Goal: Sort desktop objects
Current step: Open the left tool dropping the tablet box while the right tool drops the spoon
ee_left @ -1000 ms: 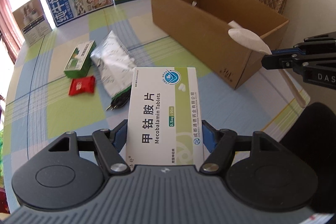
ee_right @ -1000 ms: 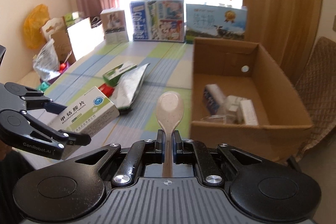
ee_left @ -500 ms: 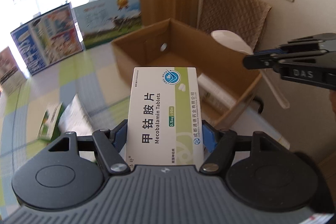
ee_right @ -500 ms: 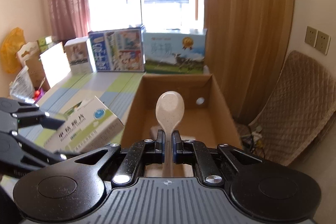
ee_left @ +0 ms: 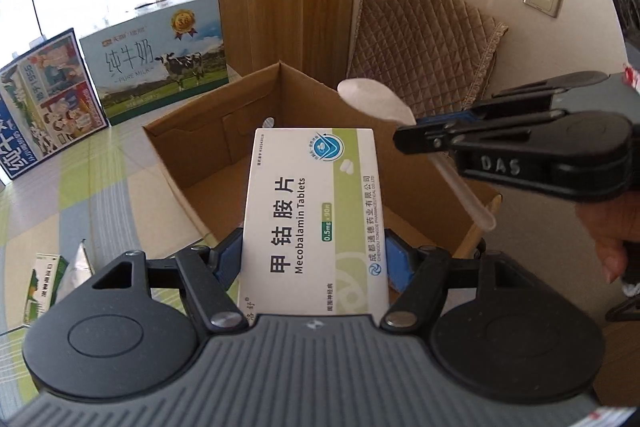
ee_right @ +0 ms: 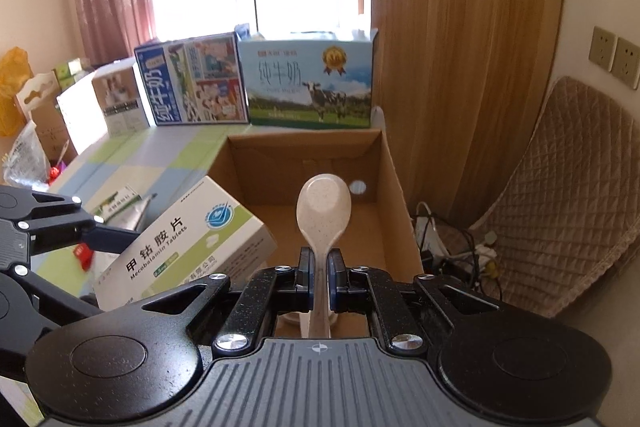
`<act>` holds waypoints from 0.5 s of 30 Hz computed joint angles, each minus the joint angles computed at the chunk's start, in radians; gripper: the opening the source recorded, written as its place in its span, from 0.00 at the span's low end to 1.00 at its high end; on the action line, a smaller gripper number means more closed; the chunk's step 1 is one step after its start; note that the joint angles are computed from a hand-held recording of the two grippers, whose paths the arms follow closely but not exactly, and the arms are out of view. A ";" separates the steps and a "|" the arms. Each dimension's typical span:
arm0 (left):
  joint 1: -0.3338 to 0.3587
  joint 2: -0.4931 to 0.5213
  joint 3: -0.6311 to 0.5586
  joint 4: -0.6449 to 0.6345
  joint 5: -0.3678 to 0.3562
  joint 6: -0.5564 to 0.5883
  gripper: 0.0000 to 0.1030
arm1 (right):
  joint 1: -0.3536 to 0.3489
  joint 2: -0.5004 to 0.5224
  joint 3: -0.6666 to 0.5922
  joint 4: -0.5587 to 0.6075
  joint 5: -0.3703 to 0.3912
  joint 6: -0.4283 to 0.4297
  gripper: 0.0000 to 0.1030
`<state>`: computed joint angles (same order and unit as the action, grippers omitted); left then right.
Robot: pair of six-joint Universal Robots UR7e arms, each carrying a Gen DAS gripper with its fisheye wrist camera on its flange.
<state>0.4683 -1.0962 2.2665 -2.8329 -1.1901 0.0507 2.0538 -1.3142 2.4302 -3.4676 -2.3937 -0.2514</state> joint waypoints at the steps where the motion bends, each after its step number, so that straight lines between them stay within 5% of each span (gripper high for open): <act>1: 0.004 0.013 -0.005 -0.006 -0.001 0.000 0.65 | -0.008 0.000 0.003 -0.003 0.003 -0.003 0.03; 15: 0.041 0.087 -0.018 -0.085 -0.008 -0.009 0.67 | -0.065 0.002 0.030 -0.034 0.023 -0.008 0.03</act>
<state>0.5090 -1.0090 2.2485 -2.9178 -1.1981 0.0420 1.9891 -1.3126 2.4607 -3.5018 -2.3705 -0.2598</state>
